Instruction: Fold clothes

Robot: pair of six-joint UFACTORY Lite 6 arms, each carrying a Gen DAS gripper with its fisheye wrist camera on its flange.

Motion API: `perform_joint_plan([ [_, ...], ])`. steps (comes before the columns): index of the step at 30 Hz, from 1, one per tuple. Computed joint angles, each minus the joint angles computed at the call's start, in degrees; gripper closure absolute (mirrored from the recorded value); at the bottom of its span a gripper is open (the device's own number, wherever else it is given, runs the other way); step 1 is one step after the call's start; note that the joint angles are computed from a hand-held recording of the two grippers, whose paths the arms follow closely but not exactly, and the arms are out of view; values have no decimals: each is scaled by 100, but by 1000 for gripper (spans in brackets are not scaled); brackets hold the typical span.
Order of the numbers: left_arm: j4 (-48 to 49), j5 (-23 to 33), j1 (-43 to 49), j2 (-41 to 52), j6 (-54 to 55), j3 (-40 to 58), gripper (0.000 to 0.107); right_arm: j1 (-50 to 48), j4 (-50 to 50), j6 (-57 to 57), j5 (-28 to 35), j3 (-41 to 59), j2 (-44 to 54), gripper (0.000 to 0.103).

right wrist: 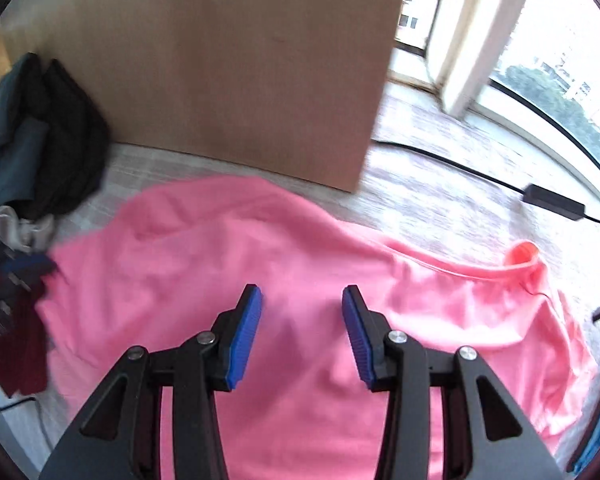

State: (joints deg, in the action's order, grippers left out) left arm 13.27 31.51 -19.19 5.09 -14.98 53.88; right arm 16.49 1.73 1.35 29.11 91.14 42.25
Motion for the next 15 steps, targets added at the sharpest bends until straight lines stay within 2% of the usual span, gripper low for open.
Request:
perform_joint_plan([
  [2,-347,5,164,13,330,83,101,-165,183,-246,-121,-103,-62,56],
  [4,-91,75,145,32,187,151,99,-252,221,-393,-64,-47,-38,54],
  [5,-142,142,146,-13,235,159,88,-298,310,-546,-47,-30,-31,52],
  [6,-202,214,150,-64,287,166,83,-354,449,-727,0,-23,-49,52],
  [8,-334,356,145,-408,382,39,82,-546,882,-1181,59,-164,-246,52],
  [10,-480,534,120,-1047,467,-221,82,-961,1836,-2101,37,-770,-963,52],
  [12,-810,707,85,-1768,663,-533,82,-1524,2938,-3189,321,-1416,-1829,52],
  [15,-1168,1385,-25,-3072,751,-950,78,-1936,3947,-3786,802,-2597,-3195,52],
])
